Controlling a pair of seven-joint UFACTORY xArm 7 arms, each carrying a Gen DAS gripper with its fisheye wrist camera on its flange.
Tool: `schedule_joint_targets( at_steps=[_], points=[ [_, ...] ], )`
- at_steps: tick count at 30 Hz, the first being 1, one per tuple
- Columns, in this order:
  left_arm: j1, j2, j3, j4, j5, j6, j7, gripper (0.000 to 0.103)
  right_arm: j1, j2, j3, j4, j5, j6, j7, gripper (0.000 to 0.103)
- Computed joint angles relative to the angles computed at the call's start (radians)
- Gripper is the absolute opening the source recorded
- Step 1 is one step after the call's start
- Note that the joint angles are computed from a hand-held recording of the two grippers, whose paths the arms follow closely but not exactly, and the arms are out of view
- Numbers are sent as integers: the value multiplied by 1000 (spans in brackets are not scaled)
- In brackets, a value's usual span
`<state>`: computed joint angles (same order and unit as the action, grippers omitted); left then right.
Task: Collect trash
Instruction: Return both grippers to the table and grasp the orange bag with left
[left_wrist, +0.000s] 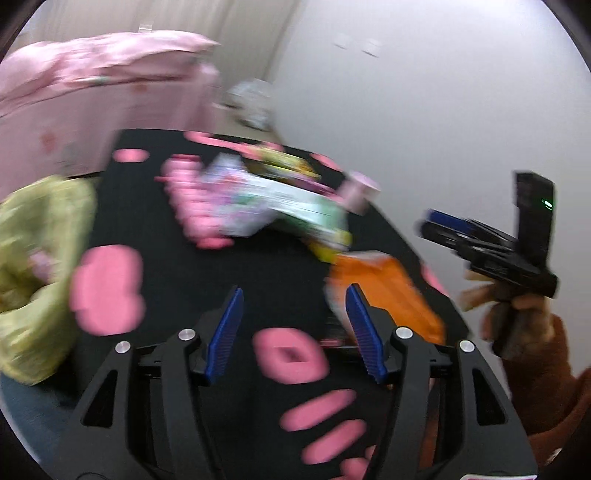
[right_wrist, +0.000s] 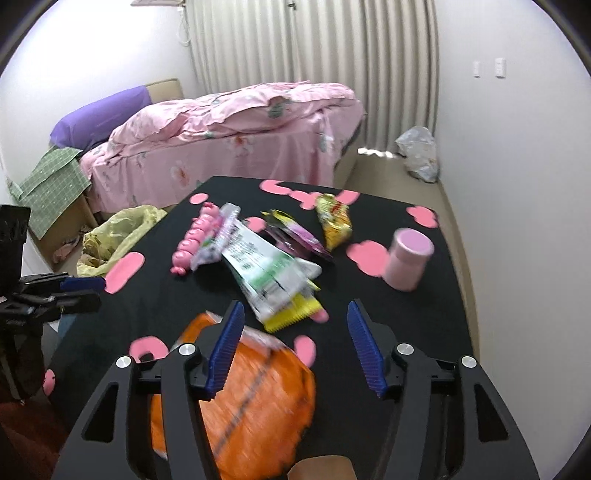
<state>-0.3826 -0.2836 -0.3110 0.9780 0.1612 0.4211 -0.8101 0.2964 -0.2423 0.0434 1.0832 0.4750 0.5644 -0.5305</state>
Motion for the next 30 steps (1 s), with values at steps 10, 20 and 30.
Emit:
schedule_joint_targets(
  at_steps=[10, 20, 30],
  points=[
    [-104, 381, 51, 319, -191, 121, 190, 39, -53, -104, -48, -135, -50, -35, 79, 55],
    [-40, 93, 54, 114, -11, 15, 36, 10, 48, -123, -109, -159, 99, 37, -80, 55],
    [120, -152, 52, -80, 47, 162, -45, 11, 81, -92, -23, -158, 186, 149, -234, 55]
  ],
)
